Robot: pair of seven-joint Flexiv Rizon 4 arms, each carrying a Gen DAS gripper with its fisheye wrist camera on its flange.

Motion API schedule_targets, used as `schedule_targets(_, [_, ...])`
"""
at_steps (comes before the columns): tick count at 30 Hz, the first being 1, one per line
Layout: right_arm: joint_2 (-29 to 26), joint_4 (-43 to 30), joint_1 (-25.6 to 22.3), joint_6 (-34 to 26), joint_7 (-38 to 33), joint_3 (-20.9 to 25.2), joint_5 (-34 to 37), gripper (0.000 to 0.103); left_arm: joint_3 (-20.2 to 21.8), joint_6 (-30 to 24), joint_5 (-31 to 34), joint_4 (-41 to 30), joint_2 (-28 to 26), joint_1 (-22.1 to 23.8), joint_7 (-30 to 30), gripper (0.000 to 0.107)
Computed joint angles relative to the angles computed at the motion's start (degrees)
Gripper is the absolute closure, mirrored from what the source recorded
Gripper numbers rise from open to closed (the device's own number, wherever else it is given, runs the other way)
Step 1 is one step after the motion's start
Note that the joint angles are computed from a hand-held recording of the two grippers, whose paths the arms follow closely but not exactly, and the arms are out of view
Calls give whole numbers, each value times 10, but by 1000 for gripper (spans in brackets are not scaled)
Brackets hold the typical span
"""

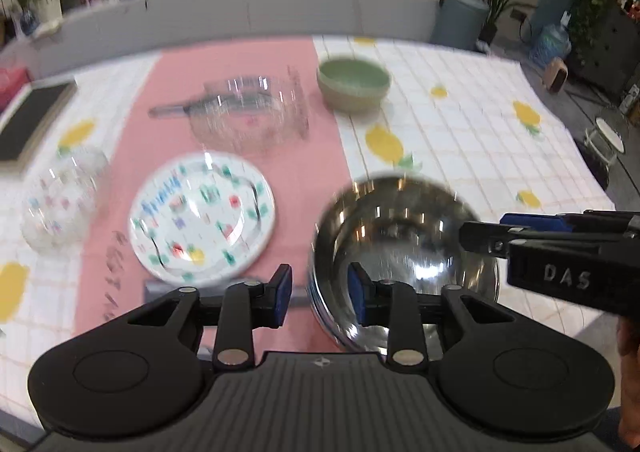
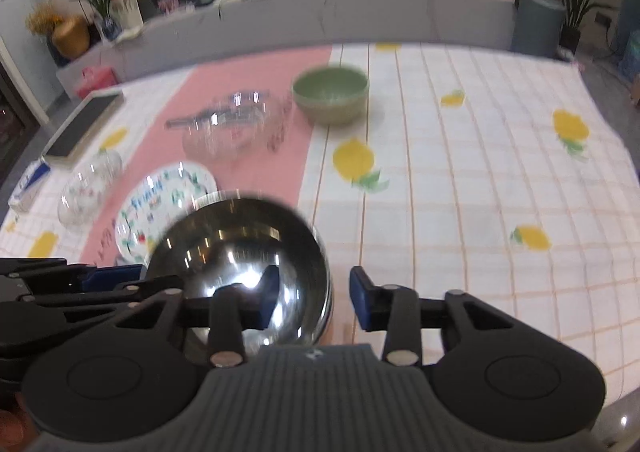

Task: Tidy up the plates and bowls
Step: 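Lower the blue bowl into the orange bowl and open both tools, then withdraw both tools up from the stacked bowls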

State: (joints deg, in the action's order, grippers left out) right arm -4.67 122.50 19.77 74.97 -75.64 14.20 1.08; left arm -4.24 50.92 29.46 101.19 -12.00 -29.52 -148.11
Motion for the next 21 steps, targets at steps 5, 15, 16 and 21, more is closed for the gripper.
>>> schedule_targets(5, [-10, -38, -7, -1, -16, -2, 33, 62, 4, 38, -12, -6, 4, 19, 12, 60])
schedule_targets(15, [-70, -117, -4, 0, 23, -11, -11, 61, 32, 43, -21, -84, -55, 33, 34, 56])
schedule_targets(16, [-78, -125, -4, -2, 23, -10, -13, 61, 35, 44, -27, -89, -62, 35, 36, 56])
schedule_targets(21, [-123, -173, -4, -24, 28, -8, -22, 61, 43, 64, -64, -108, -92, 48, 68, 56])
